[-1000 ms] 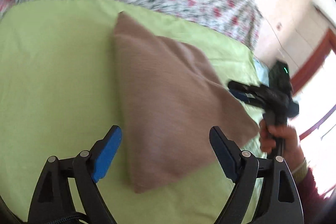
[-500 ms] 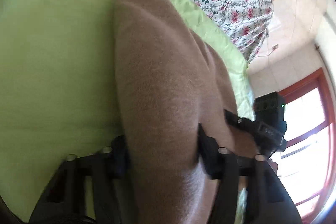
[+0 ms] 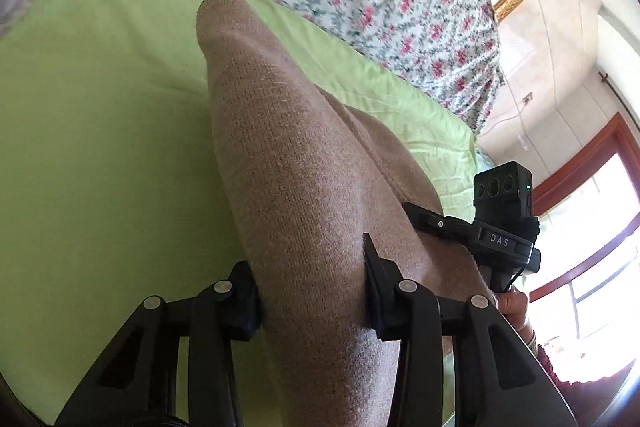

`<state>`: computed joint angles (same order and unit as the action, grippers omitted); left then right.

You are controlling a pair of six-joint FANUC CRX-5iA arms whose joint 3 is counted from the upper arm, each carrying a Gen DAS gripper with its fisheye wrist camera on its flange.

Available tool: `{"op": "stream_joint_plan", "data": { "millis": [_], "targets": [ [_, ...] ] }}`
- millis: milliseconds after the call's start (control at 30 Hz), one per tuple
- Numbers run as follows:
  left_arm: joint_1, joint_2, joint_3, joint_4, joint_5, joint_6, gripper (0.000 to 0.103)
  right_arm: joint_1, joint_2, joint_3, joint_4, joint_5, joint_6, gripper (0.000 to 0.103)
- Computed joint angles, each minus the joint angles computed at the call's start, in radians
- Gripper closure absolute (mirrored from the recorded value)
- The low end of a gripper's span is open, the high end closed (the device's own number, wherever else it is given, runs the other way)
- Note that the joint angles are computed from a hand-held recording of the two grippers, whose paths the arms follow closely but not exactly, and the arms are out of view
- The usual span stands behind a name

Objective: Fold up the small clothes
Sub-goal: 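Press the folded sweater flat with the left gripper while the right gripper releases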

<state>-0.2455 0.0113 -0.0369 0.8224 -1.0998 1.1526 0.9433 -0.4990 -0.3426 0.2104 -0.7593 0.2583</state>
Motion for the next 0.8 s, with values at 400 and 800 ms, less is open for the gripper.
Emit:
{"op": "stream_joint_plan", "data": {
  "millis": [400, 800],
  "targets": [
    [0.129, -0.094, -0.218, 0.099, -0.002, -0.122, 0.043, 0.029, 0.104, 0.062, 0.005, -0.131, 0.0, 0.046],
    [0.119, 0.069, 0.028, -0.073, 0.05, 0.071, 0.05, -0.146, 0.251, 0.213, -0.031, -0.107, 0.112, 0.093]
  ]
}}
